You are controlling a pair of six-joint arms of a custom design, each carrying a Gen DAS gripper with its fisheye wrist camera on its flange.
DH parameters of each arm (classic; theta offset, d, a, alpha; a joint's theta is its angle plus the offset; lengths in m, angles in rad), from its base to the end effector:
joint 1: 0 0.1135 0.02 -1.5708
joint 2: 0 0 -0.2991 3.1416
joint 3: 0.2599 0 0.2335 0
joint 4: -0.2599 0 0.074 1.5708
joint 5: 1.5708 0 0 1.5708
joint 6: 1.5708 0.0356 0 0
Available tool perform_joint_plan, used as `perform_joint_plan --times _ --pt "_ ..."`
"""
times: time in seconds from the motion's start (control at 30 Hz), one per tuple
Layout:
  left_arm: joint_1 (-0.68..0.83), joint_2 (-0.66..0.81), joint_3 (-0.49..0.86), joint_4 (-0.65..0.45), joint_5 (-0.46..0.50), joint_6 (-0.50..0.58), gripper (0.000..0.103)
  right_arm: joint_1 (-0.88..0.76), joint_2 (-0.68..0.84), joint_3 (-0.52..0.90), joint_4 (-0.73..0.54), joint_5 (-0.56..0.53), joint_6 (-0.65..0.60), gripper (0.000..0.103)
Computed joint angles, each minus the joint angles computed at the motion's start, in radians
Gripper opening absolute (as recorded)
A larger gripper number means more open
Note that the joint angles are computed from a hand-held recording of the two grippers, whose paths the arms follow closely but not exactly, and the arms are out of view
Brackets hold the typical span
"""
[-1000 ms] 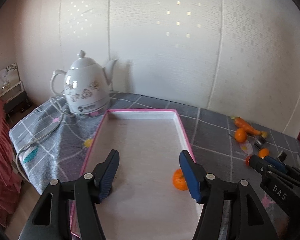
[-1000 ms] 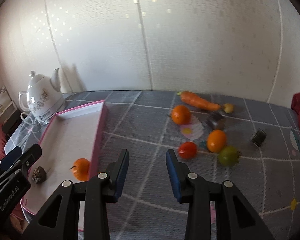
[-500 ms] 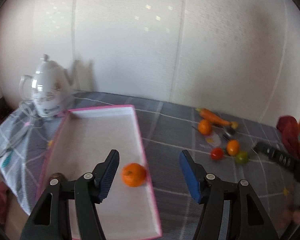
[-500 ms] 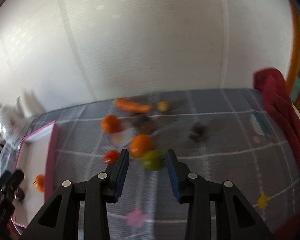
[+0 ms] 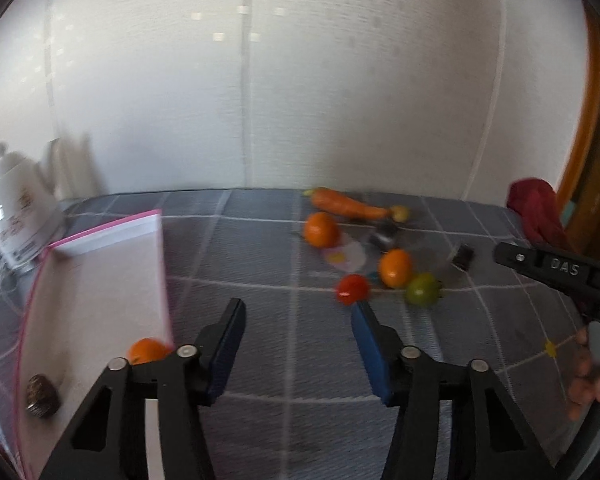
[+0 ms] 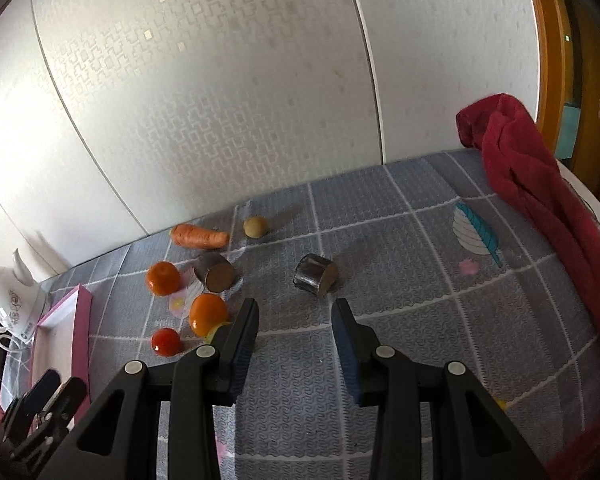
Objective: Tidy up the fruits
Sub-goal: 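Move both open tools back over the fruit on the tablecloth, then grasp the red cherry tomato with the left tool while the right tool grasps the green tomato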
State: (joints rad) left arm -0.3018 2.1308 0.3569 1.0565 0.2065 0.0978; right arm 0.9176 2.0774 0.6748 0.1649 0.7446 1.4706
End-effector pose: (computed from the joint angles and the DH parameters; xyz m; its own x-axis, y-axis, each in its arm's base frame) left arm 0.2596 -0.0885 0.0622 -0.5819 0.2812 -0.7631 0.4976 0.8653 -0.0606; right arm 0.1983 0.2195 0.0679 -0.5045 0.5447 -0.6699 0.5265 0.8090 0.2613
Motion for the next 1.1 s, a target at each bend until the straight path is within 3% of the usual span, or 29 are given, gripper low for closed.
perform_joint_plan --times 0.1,0.2,0.53,0.67,1.1 --pt "-0.037 0.021 0.057 -0.069 0.015 -0.012 0.046 -0.004 0.002 -0.023 0.054 -0.013 -0.027 0.038" --pt "-0.044 0.050 0.126 -0.143 0.048 -0.022 0.035 -0.007 0.012 -0.047 0.137 -0.036 -0.092 0.038" --pt "-0.053 0.135 0.277 -0.268 0.126 -0.035 0.030 -0.039 0.068 -0.044 0.322 -0.150 -0.253 0.032" --pt "-0.078 0.155 0.310 -0.289 0.120 -0.027 0.030 -0.050 0.097 -0.015 0.338 -0.200 -0.309 0.032" --pt "-0.075 0.232 0.444 -0.384 0.143 -0.059 0.029 -0.080 0.183 0.141 0.210 -0.253 -0.412 0.033"
